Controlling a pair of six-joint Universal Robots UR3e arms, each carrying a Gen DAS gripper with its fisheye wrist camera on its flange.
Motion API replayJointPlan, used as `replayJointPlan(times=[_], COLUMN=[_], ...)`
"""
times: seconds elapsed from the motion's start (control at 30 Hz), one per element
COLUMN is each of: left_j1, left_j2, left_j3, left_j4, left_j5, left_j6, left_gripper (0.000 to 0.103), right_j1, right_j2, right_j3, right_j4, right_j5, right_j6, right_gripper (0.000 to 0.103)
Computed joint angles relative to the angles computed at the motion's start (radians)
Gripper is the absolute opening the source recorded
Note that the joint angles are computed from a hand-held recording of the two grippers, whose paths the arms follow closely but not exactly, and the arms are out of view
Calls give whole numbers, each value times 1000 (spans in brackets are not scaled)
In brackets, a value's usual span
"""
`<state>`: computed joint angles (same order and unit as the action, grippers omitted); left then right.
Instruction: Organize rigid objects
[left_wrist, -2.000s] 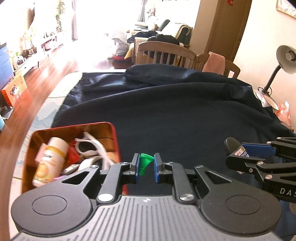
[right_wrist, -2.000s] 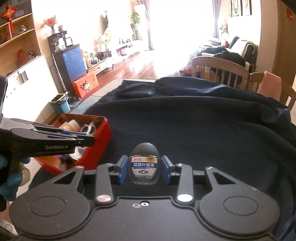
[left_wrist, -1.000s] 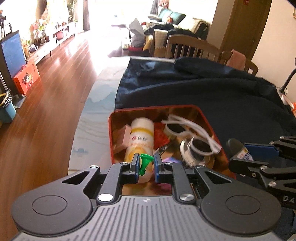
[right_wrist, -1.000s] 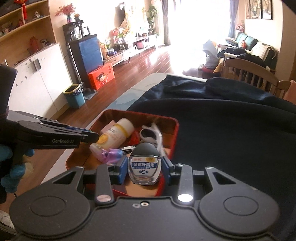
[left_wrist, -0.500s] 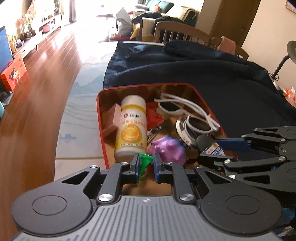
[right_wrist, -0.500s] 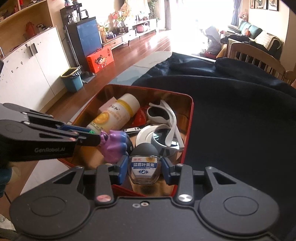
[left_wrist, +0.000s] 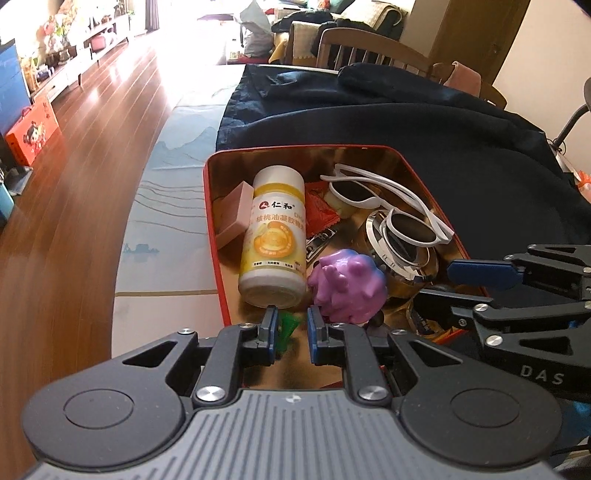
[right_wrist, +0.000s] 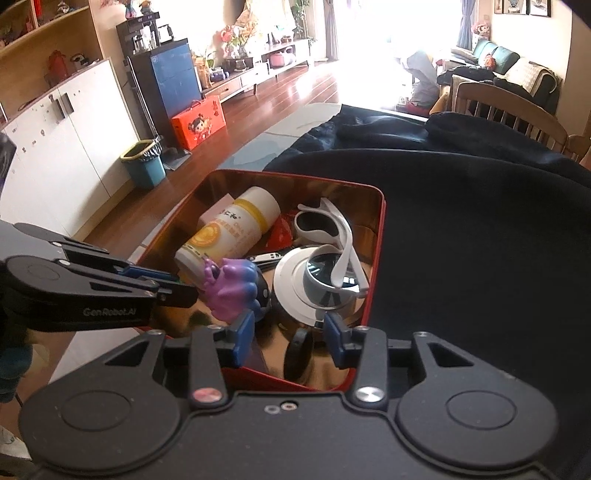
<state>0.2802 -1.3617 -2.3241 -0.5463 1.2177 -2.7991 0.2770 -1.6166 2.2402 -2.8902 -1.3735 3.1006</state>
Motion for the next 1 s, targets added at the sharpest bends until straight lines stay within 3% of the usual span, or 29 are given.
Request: replayJointPlan(times=[0.3,0.57,0.63,0.7,0.93,1.0], left_j1=[53,127,152,186,231,228], left_j2=[132,334,409,502,748,805], left_j3=[-57,-110,-132,-161,-177,-174], left_j4=[-42,-153,-192,-227,-385,-424], left_j5=[-54,-134,-160,-193,-230,-230], left_j6=[39,84,86,89,40,17], left_gripper=[17,37,64,71,73,80], right_j1=[-2,-8,-24,-47,-180,-236], right_j2=[-84,-198,-246,-303,-543,-642], right_j3=[71,137,155,175,252,276], right_j4=[-58,-73,-55,-30,107,178], right_j5=[2,5,19,43,184,238], right_j6=[40,75,68,52,-49,-87], right_gripper=[56,64,65,70,85,90])
